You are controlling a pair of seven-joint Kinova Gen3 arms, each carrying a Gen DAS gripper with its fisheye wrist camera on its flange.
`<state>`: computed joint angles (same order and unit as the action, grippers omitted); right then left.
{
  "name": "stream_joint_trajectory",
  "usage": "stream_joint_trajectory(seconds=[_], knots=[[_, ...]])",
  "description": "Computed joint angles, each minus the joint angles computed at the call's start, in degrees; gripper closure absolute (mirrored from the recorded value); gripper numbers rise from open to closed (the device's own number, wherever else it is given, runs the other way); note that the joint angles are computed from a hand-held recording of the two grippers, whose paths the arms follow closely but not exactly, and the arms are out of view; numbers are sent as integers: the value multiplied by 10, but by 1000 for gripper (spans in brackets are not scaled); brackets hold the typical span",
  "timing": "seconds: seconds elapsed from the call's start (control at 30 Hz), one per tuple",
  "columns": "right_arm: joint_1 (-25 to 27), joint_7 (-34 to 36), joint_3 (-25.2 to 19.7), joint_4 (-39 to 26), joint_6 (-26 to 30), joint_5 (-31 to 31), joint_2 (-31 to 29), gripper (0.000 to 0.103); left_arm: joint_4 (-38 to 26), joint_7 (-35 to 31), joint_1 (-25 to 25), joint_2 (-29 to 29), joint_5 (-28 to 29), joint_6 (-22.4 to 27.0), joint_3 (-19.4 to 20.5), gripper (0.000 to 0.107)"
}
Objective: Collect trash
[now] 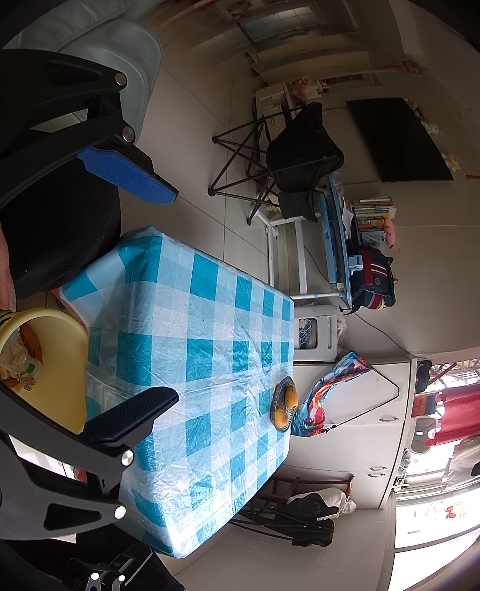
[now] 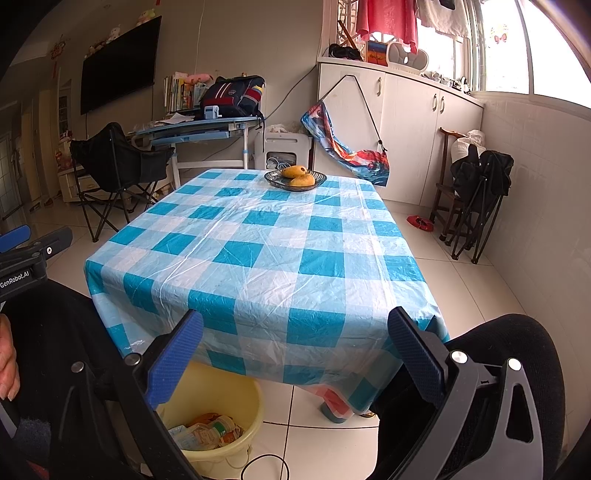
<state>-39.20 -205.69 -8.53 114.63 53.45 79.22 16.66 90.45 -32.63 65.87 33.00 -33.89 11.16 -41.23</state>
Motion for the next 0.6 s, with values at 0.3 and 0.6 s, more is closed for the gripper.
stream_joint_trajectory(seconds=[0.3, 0.6], knots=[[0, 0, 0, 0, 0, -1, 0, 7, -2, -2, 1, 1, 1, 2, -1, 12], [0, 1, 0, -1, 0, -2, 1, 7, 0, -1, 3, 1, 0, 0, -3, 12]])
